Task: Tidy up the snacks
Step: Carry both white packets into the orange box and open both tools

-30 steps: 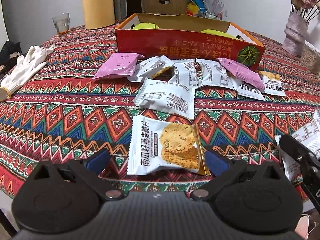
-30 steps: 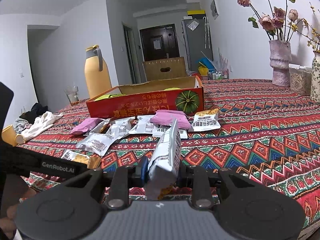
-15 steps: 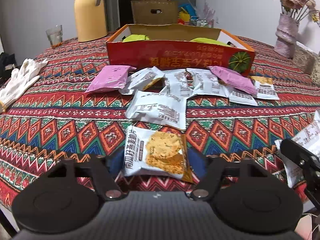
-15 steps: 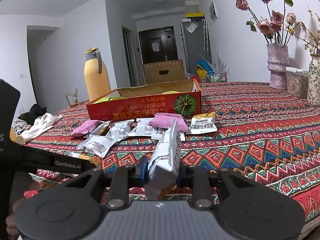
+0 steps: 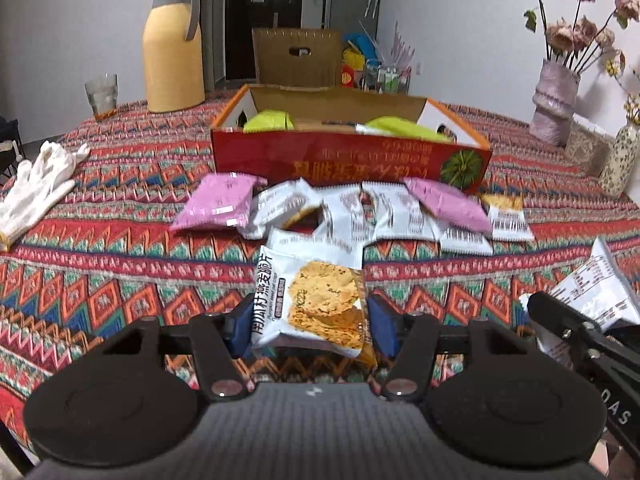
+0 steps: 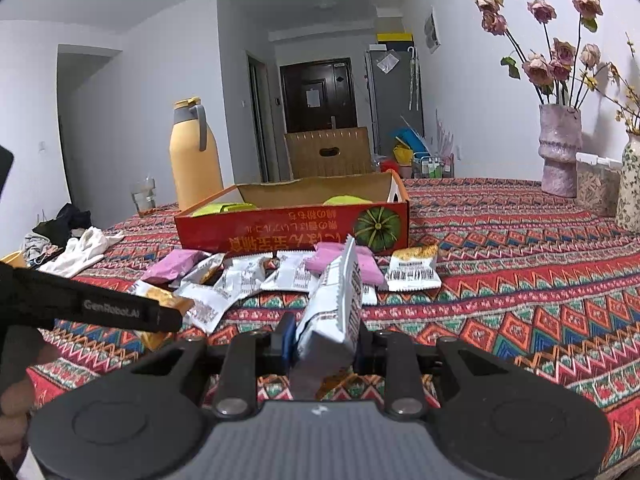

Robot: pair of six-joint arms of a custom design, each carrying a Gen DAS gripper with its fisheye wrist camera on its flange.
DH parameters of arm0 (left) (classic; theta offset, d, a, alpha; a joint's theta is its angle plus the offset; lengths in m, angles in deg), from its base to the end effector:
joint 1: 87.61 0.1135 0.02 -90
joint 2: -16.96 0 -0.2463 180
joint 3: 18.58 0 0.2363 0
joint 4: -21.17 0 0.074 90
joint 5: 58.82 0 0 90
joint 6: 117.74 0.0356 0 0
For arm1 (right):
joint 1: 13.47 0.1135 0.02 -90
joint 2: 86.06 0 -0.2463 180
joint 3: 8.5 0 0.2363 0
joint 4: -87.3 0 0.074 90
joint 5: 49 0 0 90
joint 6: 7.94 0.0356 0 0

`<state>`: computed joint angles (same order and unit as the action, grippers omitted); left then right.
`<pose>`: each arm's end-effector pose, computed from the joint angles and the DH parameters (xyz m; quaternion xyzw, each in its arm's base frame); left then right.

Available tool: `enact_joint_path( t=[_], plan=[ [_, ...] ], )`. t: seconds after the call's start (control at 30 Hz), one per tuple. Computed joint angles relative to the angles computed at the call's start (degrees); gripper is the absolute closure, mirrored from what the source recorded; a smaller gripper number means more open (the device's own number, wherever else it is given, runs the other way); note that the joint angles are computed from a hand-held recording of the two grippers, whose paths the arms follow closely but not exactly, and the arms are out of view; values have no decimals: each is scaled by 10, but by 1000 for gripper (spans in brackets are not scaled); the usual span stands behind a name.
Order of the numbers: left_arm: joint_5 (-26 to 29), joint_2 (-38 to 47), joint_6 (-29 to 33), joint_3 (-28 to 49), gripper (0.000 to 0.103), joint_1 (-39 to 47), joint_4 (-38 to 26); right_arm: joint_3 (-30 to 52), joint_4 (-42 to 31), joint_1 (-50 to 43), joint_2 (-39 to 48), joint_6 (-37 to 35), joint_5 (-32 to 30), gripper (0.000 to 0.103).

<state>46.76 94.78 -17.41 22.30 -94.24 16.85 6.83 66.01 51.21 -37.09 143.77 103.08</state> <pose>0.2356 -0.0370 0.1408 0.1884 0.8844 -0.1102 0.4126 0.0743 0.0834 0.0942 0.1341 0.8207 0.0087 0.5553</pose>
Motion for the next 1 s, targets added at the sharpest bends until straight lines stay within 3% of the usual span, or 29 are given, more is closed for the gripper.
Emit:
enact_joint_path(
  t=[0.23, 0.43, 0.8, 1.0],
  plan=[
    [28, -5, -19, 52, 43, 7, -13, -4, 94, -92, -45, -156, -48, 77],
    [35, 15, -36, 112, 43, -2, -20, 2, 208, -209, -39, -286, -128, 77],
    [5, 121, -67, 264, 43, -28, -39, 72, 409, -416, 113, -443, -306, 77],
    [0, 191, -76, 359, 43, -39, -72, 142, 455, -504, 205, -477, -386, 77]
  ],
)
